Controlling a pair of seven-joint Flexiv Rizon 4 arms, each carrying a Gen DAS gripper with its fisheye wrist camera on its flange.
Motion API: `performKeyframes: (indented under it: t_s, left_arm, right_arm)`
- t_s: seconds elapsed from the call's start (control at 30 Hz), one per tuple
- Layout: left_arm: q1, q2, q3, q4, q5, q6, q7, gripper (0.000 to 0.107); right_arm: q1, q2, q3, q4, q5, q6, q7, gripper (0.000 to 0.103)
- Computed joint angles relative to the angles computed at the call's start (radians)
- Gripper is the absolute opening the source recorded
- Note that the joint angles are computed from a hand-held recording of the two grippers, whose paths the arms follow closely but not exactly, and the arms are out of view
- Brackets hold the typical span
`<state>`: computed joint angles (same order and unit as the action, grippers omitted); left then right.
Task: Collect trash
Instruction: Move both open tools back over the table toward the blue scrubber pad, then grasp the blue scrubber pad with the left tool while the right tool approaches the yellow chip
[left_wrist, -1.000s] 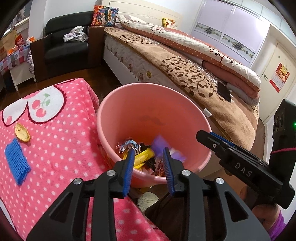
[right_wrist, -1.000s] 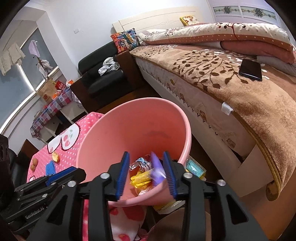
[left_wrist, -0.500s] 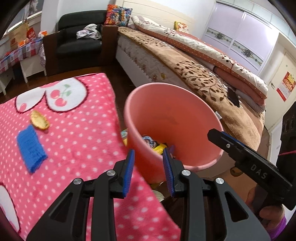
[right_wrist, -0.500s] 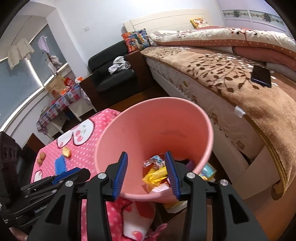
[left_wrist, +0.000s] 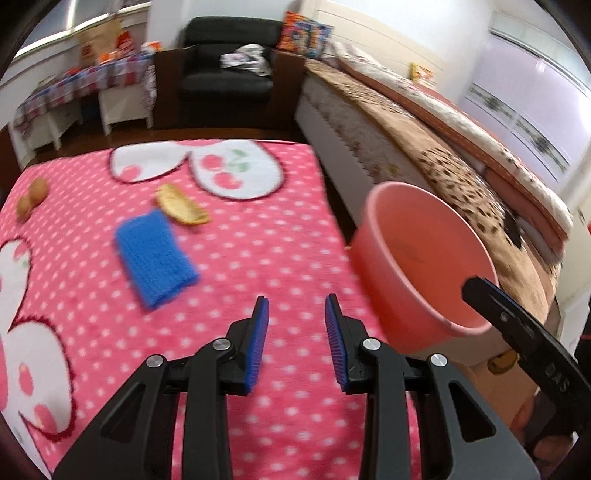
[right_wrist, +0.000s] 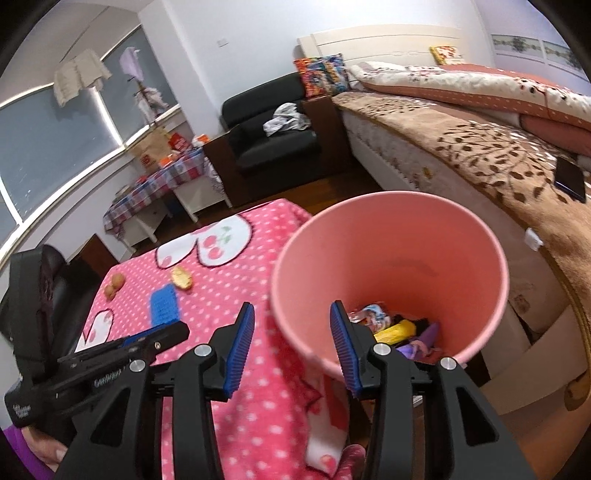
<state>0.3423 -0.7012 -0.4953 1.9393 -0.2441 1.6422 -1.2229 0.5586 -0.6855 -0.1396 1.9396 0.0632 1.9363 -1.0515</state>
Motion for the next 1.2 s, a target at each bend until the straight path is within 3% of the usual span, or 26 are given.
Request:
performKeyframes:
  t_s: [0.33, 0.5, 0.93, 0.97, 1.03, 1.2]
  left_arm:
    - [0.056, 0.014, 0.029, 0.028, -0.011, 0.044, -0.086, 0.031]
    - [0.045, 0.002, 0.073, 0.003, -0.014, 0.029, -0.126, 0.031]
    - [-0.131, -0.069, 0.274, -0.146, -0.073, -0.069, -0.164, 0.031]
    - [-0.142, -0.071, 0.289, -0.151, -0.074, -0.074, -0.165, 0.03]
    - [-0.152, -0.074, 0.302, -0.153, -0.073, -0.066, -0.162, 0.017]
    - [-0.078, -0.069, 0.229, -0.124, -0.085, -0.05, -0.131, 0.009]
  right_arm:
    - [-0.026, -0.013, 0.063, -0.027, -0.068, -0.018, -0.019, 0.042]
    - [-0.051, -0.025, 0.098, -0.041, -0.106, -0.029, -0.023, 0.042]
    - [-0.112, -0.079, 0.166, -0.137, -0.216, -0.1, -0.017, 0.043]
    - [-0.116, -0.085, 0.171, -0.149, -0.224, -0.107, -0.016, 0.043]
    - [-0.118, -0.095, 0.177, -0.17, -0.237, -0.119, -0.014, 0.044]
    - [-0.153, -0.138, 0.229, -0.249, -0.289, -0.165, -0.015, 0.044]
